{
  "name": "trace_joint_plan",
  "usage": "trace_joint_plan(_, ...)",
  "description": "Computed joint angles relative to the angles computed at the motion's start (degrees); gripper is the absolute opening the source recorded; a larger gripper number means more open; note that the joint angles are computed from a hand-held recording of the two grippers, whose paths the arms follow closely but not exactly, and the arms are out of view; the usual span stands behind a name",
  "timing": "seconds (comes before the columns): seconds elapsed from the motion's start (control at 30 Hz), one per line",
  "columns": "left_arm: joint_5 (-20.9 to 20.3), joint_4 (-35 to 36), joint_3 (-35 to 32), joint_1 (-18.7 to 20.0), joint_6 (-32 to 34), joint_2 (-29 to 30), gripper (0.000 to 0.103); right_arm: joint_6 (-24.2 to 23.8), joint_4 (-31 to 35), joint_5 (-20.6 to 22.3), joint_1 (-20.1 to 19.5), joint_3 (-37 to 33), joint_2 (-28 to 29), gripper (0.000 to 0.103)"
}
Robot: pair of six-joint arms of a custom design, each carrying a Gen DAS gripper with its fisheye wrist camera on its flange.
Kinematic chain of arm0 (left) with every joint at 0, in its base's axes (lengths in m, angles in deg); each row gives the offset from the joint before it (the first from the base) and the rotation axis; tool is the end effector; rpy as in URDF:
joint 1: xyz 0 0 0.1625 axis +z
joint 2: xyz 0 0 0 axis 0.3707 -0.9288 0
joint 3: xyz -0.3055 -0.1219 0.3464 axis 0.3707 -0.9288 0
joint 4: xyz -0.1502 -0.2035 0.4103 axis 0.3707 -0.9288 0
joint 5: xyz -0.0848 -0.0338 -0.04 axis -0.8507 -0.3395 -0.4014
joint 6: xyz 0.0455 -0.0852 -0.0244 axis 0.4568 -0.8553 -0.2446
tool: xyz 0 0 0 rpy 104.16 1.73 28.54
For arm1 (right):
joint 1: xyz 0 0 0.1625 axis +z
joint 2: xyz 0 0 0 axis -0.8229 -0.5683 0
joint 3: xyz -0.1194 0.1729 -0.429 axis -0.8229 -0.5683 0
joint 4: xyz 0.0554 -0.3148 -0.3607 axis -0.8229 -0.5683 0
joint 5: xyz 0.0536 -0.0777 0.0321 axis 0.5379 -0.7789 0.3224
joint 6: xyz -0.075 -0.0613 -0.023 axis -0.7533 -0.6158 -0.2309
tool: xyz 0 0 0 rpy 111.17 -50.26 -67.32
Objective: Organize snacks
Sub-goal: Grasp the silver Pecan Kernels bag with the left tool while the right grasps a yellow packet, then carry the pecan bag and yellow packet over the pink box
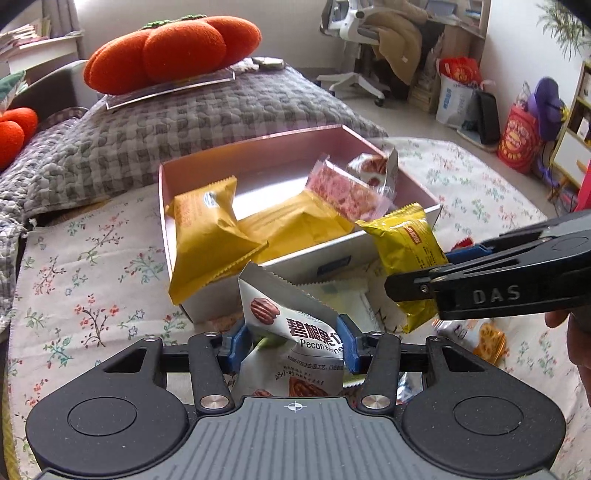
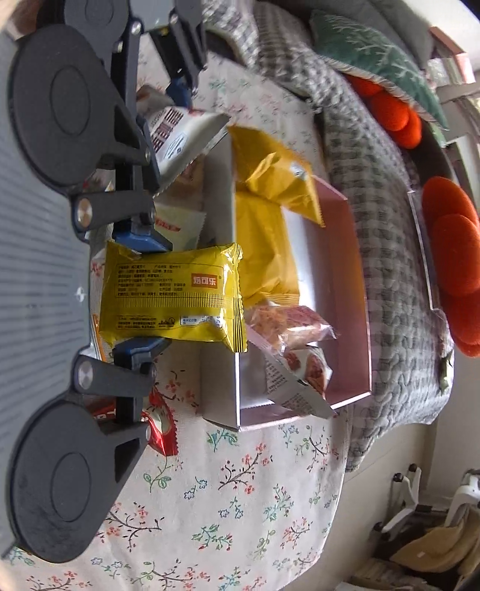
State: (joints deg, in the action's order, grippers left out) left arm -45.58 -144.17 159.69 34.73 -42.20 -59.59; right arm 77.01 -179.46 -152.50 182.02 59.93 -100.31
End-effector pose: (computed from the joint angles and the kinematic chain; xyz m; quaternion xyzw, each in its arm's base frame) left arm -0.0463 -0.3985 0.2910 0.4013 0.8655 -0.1961 0.2267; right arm 0.3539 -0.3769 -0.0429 0.0568 -0.8982 0.3374 0.2760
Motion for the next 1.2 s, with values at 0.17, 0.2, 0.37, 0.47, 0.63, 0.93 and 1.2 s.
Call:
trace_joint_plan(0.17,-0.99,-1.3,-0.27,-0.17,-1.12,-0.28,0.047,1.59,-0.91,0.68,0.12,1.01,-1.38,0.043)
trace_joint_plan(0.2,-1.23,-1.73,-0.32,-0.18,-1.26,-0.28,0.047,1.86,-1.01,0.5,0.16,1.07,-1.51,0.043)
trace_joint_plan(0.37,-0.77,-4.46,-0.23,-0.54,-2.94,0.01,0.047,2.66,-2.03,0.01,0.12,1.33,-1.77,0.043)
trace_joint_plan(0.47,-0.44,-5.47,-0.05,-0.91,-3.78,-0.07,0.047,2.88,-3.23,0.06,0.12,1.81,-2.16,0.043)
trace_joint_plan(0.63,-0.71,-7.44,-0.42,-1.22,-6.24,0.57,0.047,3.13,-5.54,0.3,0.12,2.5,-2.81,0.043)
trace_joint_plan(0.93,0.18,-11.21,-1.2,-1.66,-9.2,3.1,0.047,3.61,-8.18,0.63,-0.26,3.3,-3.56,0.043)
trace_joint_plan(1.2,-0.69,-13.96,-2.9,-1.07,-12.48,6.86,0.047,3.39,-10.38,1.36,-1.04,3.25,-3.96,0.043)
